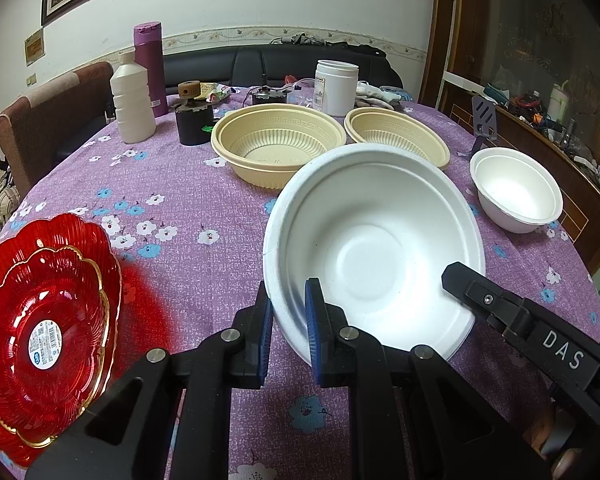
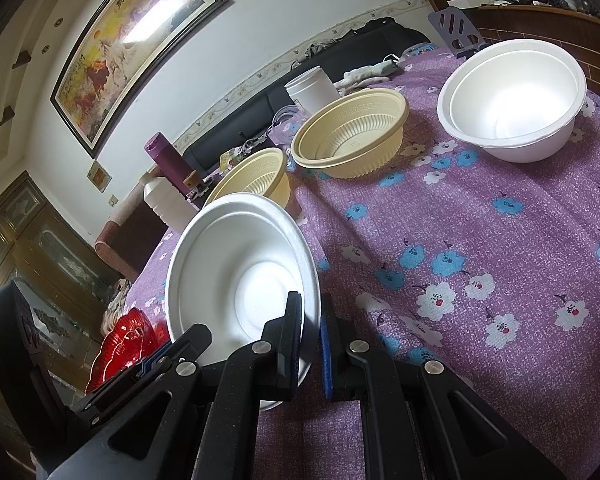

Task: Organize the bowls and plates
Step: 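Hold the white foam bowl steady above the cloth with both grippers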

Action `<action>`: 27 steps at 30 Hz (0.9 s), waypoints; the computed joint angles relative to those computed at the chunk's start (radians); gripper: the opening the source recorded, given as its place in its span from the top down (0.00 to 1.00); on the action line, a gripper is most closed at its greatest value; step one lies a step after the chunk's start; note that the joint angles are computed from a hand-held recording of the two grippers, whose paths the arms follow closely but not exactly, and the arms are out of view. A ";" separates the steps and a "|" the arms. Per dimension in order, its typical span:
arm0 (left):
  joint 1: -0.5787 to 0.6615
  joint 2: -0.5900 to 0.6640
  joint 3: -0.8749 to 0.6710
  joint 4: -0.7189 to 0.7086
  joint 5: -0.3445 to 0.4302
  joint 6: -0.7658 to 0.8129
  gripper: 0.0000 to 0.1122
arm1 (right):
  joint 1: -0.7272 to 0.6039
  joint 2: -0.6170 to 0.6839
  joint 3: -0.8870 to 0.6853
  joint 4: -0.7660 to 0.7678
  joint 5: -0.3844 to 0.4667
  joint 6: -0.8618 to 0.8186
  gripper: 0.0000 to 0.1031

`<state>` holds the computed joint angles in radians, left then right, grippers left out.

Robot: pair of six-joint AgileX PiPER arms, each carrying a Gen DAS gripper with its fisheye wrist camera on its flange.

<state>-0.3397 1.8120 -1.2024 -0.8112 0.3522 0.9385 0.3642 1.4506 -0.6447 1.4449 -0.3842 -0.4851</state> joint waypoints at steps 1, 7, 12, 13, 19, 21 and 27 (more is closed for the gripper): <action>0.000 -0.001 0.002 0.000 -0.001 0.000 0.88 | 0.000 0.000 0.000 0.000 0.000 0.000 0.92; 0.000 -0.002 0.003 -0.001 0.000 0.001 0.88 | -0.001 0.000 0.000 0.002 0.001 -0.004 0.92; 0.000 -0.001 0.003 -0.005 -0.002 0.005 0.88 | 0.000 -0.001 0.001 -0.002 0.000 0.002 0.92; 0.000 -0.003 0.005 -0.006 -0.003 0.005 0.88 | 0.002 -0.001 0.000 0.001 -0.001 0.000 0.92; -0.001 -0.003 0.007 -0.009 -0.004 0.009 0.88 | 0.004 -0.001 0.000 0.004 -0.003 -0.002 0.92; 0.000 -0.001 0.004 -0.009 -0.003 0.008 0.88 | 0.002 -0.002 0.001 0.002 -0.002 -0.001 0.92; 0.002 0.000 0.001 -0.010 0.001 0.009 0.88 | 0.002 -0.002 -0.002 0.006 -0.003 -0.007 0.92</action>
